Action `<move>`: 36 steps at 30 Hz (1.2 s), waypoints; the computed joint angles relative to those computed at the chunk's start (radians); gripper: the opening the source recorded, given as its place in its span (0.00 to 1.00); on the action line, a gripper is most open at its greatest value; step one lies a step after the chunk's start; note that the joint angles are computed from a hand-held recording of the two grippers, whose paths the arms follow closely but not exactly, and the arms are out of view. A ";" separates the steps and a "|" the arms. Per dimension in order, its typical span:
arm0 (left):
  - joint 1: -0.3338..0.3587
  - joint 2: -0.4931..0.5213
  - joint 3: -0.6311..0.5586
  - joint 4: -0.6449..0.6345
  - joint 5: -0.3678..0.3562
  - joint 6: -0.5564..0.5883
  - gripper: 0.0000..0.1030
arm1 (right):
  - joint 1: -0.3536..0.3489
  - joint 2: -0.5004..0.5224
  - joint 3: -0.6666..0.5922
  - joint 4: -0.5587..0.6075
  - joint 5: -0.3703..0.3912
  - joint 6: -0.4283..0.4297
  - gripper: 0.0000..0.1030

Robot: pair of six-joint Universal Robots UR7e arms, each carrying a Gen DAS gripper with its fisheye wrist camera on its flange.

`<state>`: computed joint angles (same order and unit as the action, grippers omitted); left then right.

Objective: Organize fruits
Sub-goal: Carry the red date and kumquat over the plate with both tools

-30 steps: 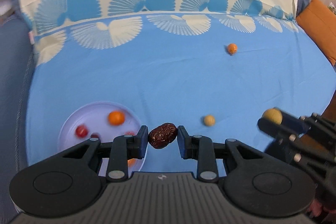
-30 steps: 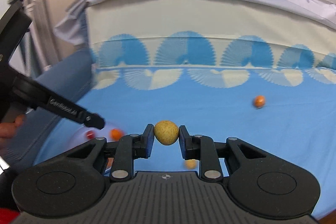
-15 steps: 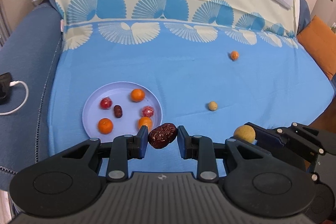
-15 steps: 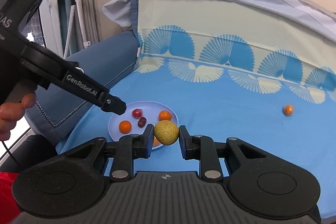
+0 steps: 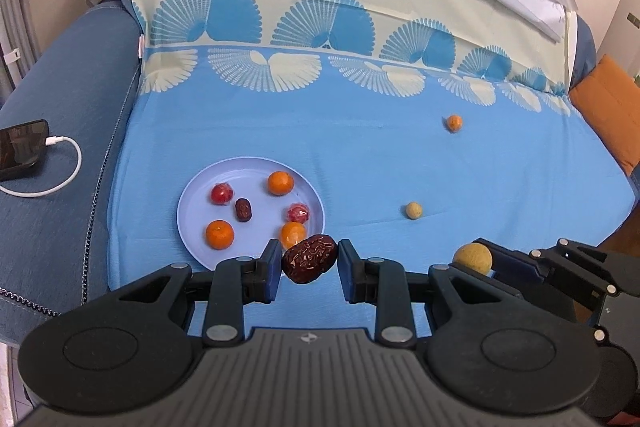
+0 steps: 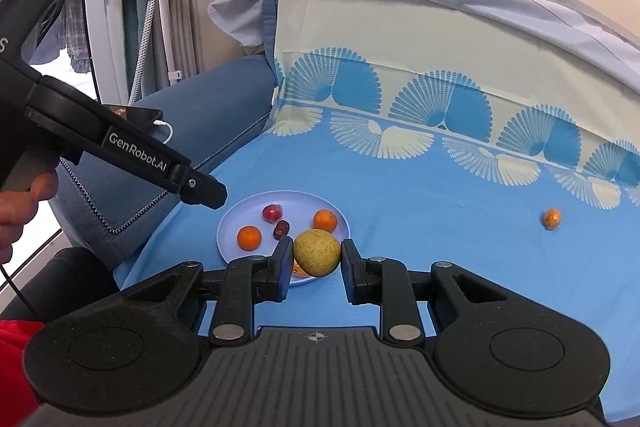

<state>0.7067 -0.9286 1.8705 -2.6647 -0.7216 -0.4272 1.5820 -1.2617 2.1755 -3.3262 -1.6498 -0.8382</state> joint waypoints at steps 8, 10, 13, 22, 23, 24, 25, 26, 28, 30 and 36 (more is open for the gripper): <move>0.004 -0.006 0.006 -0.012 0.002 -0.006 0.32 | -0.003 -0.005 -0.002 0.016 -0.001 -0.018 0.26; 0.006 -0.008 0.006 -0.012 0.003 -0.007 0.32 | 0.000 -0.002 -0.005 0.021 -0.006 -0.019 0.26; 0.011 -0.009 0.004 -0.014 0.004 -0.008 0.32 | 0.001 0.001 -0.010 0.030 -0.009 -0.022 0.26; 0.027 -0.011 -0.005 -0.010 0.009 -0.013 0.32 | 0.001 0.010 -0.028 0.056 -0.018 -0.026 0.26; 0.029 -0.011 -0.008 -0.009 0.009 -0.012 0.32 | 0.001 0.011 -0.030 0.059 -0.020 -0.027 0.26; 0.030 -0.009 -0.012 -0.007 0.009 -0.011 0.32 | 0.001 0.009 -0.031 0.062 -0.020 -0.029 0.26; 0.031 -0.009 -0.015 -0.005 0.007 -0.009 0.32 | 0.001 0.011 -0.030 0.054 -0.021 -0.027 0.26; 0.033 -0.007 -0.020 -0.004 0.006 -0.005 0.32 | 0.002 0.012 -0.031 0.048 -0.022 -0.026 0.26; 0.033 -0.002 -0.027 -0.008 0.007 0.004 0.32 | 0.003 0.013 -0.030 0.041 -0.025 -0.024 0.26; 0.035 0.002 -0.032 -0.019 0.006 0.016 0.32 | 0.002 0.014 -0.030 0.038 -0.023 -0.025 0.26; 0.044 0.008 -0.043 -0.002 0.008 0.009 0.32 | 0.001 0.028 -0.042 0.050 -0.020 -0.019 0.26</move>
<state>0.7512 -0.9202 1.8270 -2.6669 -0.7138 -0.4182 1.5828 -1.2332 2.1331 -3.2765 -1.6694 -0.8576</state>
